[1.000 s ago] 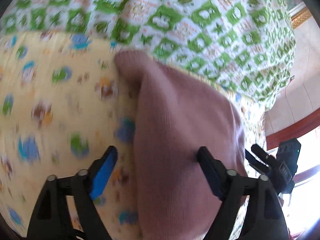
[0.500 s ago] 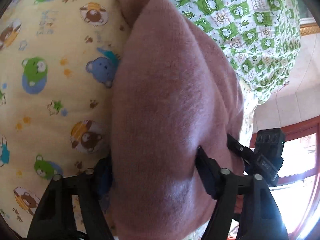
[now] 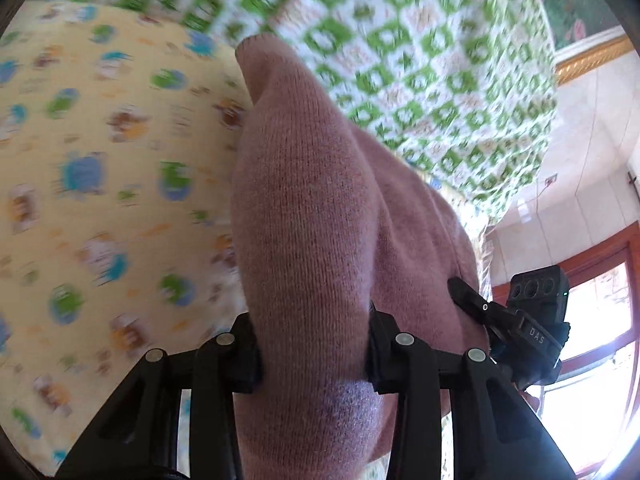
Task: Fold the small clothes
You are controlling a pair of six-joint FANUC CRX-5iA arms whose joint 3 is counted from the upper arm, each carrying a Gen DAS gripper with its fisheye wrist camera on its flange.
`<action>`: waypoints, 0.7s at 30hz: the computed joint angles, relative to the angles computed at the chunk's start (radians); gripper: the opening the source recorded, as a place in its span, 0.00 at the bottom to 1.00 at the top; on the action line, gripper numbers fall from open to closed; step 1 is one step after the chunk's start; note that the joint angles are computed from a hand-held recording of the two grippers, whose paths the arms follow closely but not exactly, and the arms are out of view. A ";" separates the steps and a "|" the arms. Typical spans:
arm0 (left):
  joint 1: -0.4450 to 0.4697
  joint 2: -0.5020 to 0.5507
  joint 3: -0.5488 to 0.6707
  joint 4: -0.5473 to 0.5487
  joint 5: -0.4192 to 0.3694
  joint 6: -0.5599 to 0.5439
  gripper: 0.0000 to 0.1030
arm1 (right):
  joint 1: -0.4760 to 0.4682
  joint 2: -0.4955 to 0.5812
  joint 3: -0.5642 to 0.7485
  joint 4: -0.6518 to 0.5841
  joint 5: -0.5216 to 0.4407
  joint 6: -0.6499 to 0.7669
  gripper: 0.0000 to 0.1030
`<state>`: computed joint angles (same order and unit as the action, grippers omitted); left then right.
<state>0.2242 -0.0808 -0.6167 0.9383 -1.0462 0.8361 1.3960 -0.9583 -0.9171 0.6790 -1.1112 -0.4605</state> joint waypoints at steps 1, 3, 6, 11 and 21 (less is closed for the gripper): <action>0.032 -0.026 -0.012 -0.010 -0.018 -0.003 0.37 | 0.002 0.025 0.005 0.013 0.030 -0.014 0.27; 0.095 -0.077 -0.034 -0.034 -0.049 -0.012 0.37 | 0.006 0.069 0.013 0.032 0.086 -0.036 0.27; 0.217 -0.164 -0.068 -0.074 -0.108 -0.035 0.37 | -0.019 0.170 0.039 0.038 0.199 -0.033 0.27; 0.466 -0.278 -0.106 -0.141 -0.219 -0.091 0.37 | -0.060 0.314 0.065 0.053 0.395 -0.039 0.27; 0.904 -0.351 -0.148 -0.217 -0.450 -0.290 0.37 | -0.097 0.569 0.148 -0.009 0.667 0.038 0.27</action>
